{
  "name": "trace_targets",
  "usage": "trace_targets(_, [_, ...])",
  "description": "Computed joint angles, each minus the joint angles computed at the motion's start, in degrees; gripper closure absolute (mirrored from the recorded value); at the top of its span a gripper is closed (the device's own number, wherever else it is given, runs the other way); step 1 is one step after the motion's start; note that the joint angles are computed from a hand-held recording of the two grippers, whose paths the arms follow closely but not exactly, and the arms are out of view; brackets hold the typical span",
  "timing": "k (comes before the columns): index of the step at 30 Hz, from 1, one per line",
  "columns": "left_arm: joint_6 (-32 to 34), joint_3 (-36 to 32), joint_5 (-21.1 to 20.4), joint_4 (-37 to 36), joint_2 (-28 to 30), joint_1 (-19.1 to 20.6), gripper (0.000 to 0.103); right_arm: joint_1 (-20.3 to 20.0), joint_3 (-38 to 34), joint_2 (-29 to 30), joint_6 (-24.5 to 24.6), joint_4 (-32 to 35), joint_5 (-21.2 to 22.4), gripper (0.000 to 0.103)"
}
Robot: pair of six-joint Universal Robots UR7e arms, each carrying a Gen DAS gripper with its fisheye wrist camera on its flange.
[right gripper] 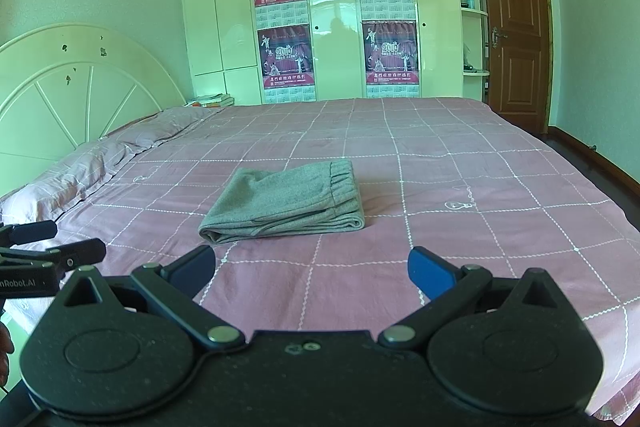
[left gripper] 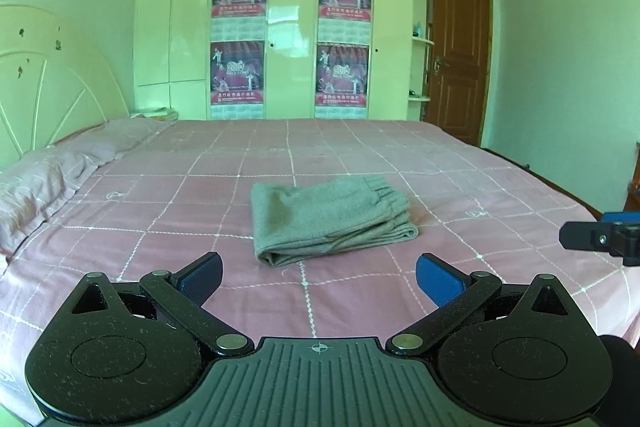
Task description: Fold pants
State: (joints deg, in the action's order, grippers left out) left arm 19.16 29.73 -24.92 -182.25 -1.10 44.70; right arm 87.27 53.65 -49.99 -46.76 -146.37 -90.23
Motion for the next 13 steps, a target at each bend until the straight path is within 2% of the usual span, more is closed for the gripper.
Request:
trace_targets(4, [-0.58,1.88,-0.81,-0.62,-1.20,0.04,0.000,0.01,0.07,-0.01,0.00,-0.06,0.00,0.006])
trace_targets(13, [0.37,-0.06,-0.11,-0.38,-0.09,-0.05,0.000,0.14,0.17,-0.07,0.10,-0.21,-0.17,0.006])
